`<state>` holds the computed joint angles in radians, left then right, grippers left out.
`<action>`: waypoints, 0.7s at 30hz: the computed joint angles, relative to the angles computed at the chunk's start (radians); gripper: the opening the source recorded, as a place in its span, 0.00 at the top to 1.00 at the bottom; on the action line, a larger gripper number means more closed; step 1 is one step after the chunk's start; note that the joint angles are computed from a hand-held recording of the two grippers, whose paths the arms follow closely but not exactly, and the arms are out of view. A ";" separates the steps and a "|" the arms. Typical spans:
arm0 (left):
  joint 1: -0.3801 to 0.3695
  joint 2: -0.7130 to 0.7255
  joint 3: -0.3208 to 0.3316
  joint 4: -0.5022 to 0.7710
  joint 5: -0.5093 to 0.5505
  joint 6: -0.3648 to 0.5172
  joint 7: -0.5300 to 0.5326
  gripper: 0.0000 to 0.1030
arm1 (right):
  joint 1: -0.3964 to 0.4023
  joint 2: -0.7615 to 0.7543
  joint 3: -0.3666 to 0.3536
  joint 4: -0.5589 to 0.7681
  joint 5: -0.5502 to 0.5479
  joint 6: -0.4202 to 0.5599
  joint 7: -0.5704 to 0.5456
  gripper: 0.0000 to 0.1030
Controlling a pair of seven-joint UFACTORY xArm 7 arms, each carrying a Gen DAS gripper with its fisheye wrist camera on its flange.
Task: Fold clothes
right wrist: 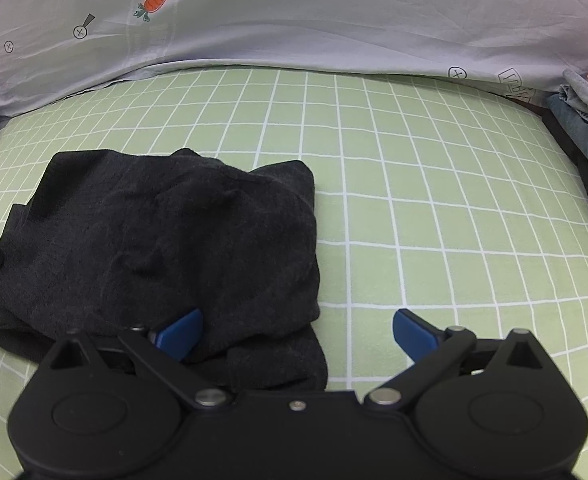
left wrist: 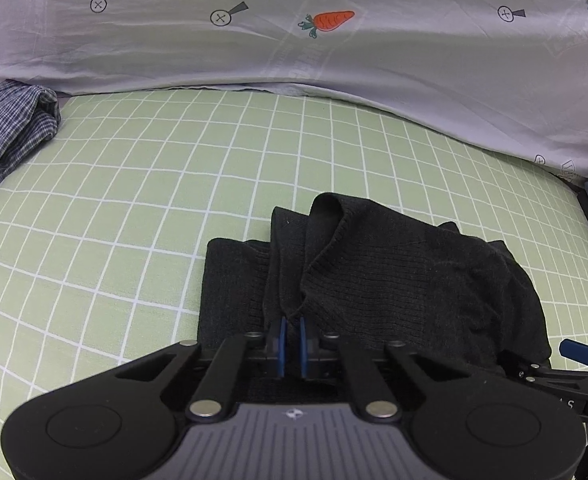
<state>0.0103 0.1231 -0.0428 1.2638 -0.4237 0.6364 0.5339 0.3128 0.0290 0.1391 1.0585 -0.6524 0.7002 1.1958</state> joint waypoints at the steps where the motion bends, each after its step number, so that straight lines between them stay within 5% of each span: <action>1: 0.001 -0.023 -0.004 -0.024 -0.012 -0.032 0.035 0.93 | 0.001 0.000 0.001 0.002 -0.003 0.005 -0.001 0.00; 7: -0.050 -0.172 0.027 -0.173 -0.141 -0.240 0.276 0.93 | 0.013 -0.012 0.011 0.018 -0.019 0.028 -0.018 0.00; 11: -0.030 -0.195 0.033 -0.210 0.026 -0.291 0.147 0.93 | 0.015 -0.028 0.018 0.018 -0.006 0.010 -0.043 0.00; 16: 0.010 -0.072 0.062 -0.097 0.263 -0.059 -0.135 0.88 | 0.018 -0.001 0.021 0.042 0.042 0.029 -0.101 0.00; 17: -0.001 -0.061 0.084 -0.088 0.265 -0.047 -0.158 0.83 | 0.019 0.000 0.019 0.043 0.054 0.028 -0.107 0.00; 21: 0.069 -0.038 0.060 -0.033 0.040 0.034 -0.056 0.30 | 0.009 0.000 0.007 0.055 0.139 0.023 -0.137 0.00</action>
<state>0.0791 0.0848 0.0169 1.2310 -0.3834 0.6706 0.4777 0.3216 0.0294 0.1465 1.1135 -0.5133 0.7235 1.0592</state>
